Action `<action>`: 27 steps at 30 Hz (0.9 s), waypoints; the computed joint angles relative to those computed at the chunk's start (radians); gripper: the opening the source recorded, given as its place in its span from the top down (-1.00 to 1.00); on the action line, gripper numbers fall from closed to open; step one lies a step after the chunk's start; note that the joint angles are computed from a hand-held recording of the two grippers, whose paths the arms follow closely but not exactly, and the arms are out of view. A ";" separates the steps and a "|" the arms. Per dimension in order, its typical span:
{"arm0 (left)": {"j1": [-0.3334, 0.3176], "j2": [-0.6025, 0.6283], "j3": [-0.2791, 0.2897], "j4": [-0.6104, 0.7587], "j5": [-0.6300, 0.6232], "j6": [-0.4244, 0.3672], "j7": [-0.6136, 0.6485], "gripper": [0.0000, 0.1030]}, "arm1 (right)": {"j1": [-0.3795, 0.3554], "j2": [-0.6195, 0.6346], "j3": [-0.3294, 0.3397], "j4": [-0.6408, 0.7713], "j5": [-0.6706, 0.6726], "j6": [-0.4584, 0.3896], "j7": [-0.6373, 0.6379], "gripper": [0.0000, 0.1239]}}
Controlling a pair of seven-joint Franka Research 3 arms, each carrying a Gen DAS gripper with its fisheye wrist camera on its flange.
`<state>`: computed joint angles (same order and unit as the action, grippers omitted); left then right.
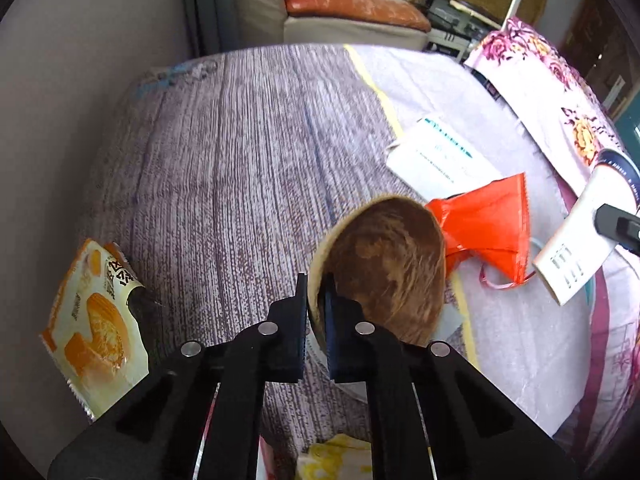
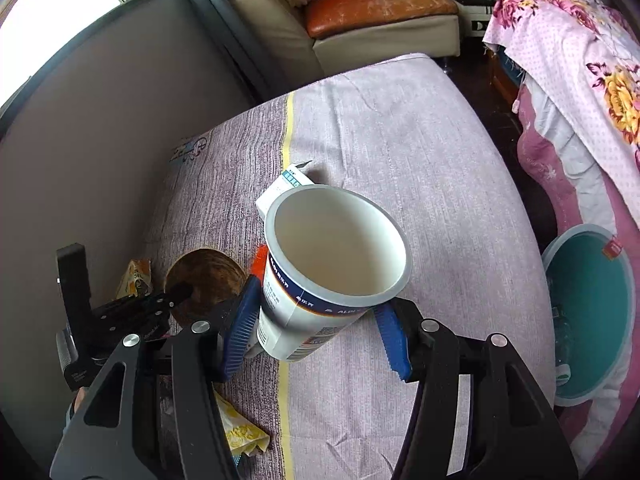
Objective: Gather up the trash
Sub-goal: 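Grasp the white yogurt cup with the right gripper while the left grasps the wooden bowl rim, then carry the yogurt cup and wooden bowl over the teal bin and release the bowl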
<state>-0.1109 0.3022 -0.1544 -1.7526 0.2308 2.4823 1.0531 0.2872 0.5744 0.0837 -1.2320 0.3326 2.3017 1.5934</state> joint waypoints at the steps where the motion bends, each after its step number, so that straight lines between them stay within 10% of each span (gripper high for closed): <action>1: -0.016 -0.006 0.010 0.003 0.035 -0.004 -0.028 0.86 | -0.003 -0.012 -0.001 -0.019 0.001 0.011 -0.004 0.13; 16: -0.089 -0.055 -0.013 0.069 0.171 -0.061 -0.141 0.86 | -0.071 -0.170 -0.004 -0.275 0.090 0.170 -0.100 0.14; 27: -0.197 0.162 -0.059 0.386 0.112 -0.123 -0.009 0.85 | -0.133 -0.297 -0.063 -0.479 0.113 0.325 -0.073 0.14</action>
